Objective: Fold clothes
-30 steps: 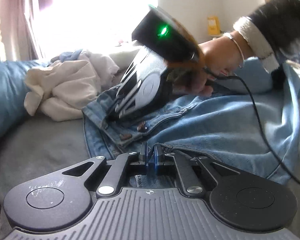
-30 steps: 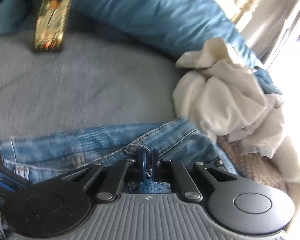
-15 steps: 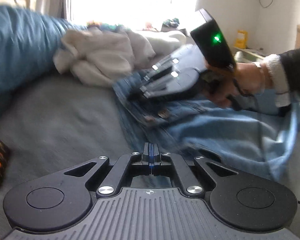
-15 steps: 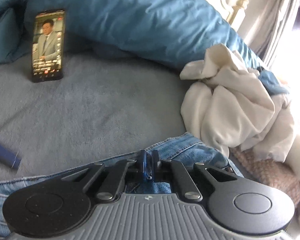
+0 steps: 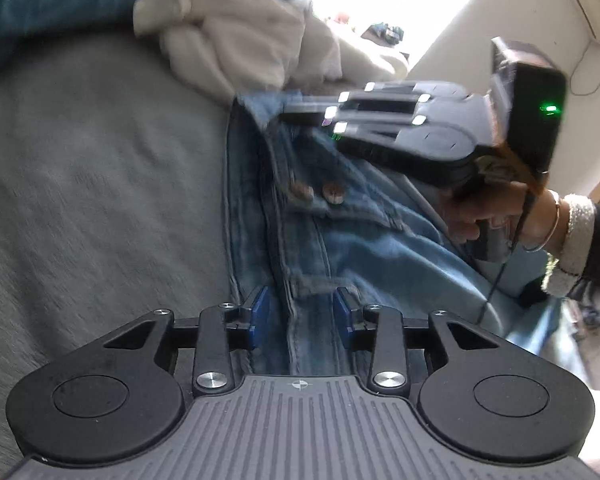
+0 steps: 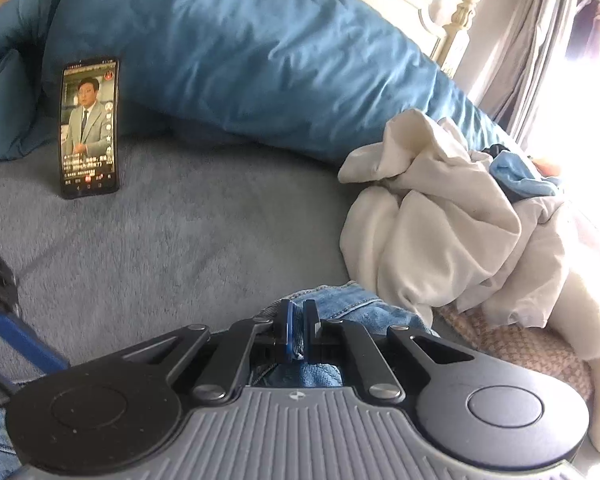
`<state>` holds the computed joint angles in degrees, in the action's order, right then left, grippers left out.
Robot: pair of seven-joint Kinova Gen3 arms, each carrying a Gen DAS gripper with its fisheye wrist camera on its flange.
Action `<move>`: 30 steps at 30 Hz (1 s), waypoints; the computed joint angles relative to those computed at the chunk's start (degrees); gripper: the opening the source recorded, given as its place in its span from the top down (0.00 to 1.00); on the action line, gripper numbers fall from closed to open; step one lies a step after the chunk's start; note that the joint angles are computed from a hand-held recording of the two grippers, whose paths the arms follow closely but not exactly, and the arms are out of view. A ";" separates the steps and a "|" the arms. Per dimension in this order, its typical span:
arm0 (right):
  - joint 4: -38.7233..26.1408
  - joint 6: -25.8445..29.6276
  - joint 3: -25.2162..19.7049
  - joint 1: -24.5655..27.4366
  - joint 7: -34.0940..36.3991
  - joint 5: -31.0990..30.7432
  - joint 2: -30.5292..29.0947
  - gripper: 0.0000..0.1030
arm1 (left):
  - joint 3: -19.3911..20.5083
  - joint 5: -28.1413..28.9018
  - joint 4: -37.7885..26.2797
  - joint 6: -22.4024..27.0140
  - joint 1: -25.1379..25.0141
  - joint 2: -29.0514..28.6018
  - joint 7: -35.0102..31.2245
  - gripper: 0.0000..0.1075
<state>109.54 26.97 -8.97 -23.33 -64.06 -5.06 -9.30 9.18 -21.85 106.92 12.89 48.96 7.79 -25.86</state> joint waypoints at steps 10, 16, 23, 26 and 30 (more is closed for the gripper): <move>0.02 0.00 1.90 -1.39 2.14 -4.90 -0.08 1.00 | 23.49 1.93 10.44 -20.34 -26.53 0.75 7.65 0.97; -1.56 -2.79 -0.27 -1.98 1.91 -3.69 2.28 1.00 | 38.21 -0.87 13.94 -20.74 -41.58 -0.65 12.08 0.99; -5.06 10.10 2.93 0.13 8.62 -4.79 1.99 0.97 | 50.20 0.46 14.47 -20.99 -52.16 3.66 7.44 0.97; -5.67 14.31 2.50 1.33 10.56 -3.85 2.38 0.85 | 56.47 2.71 13.19 -18.85 -56.61 8.01 2.53 0.80; -6.46 16.03 1.99 1.85 14.05 -4.39 4.35 0.68 | 56.28 9.76 10.97 -15.74 -54.55 10.45 -6.65 0.77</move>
<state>103.07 43.00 -6.98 -21.48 -50.01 -9.44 -4.95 65.46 -12.10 117.89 -2.85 -5.60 18.23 -32.51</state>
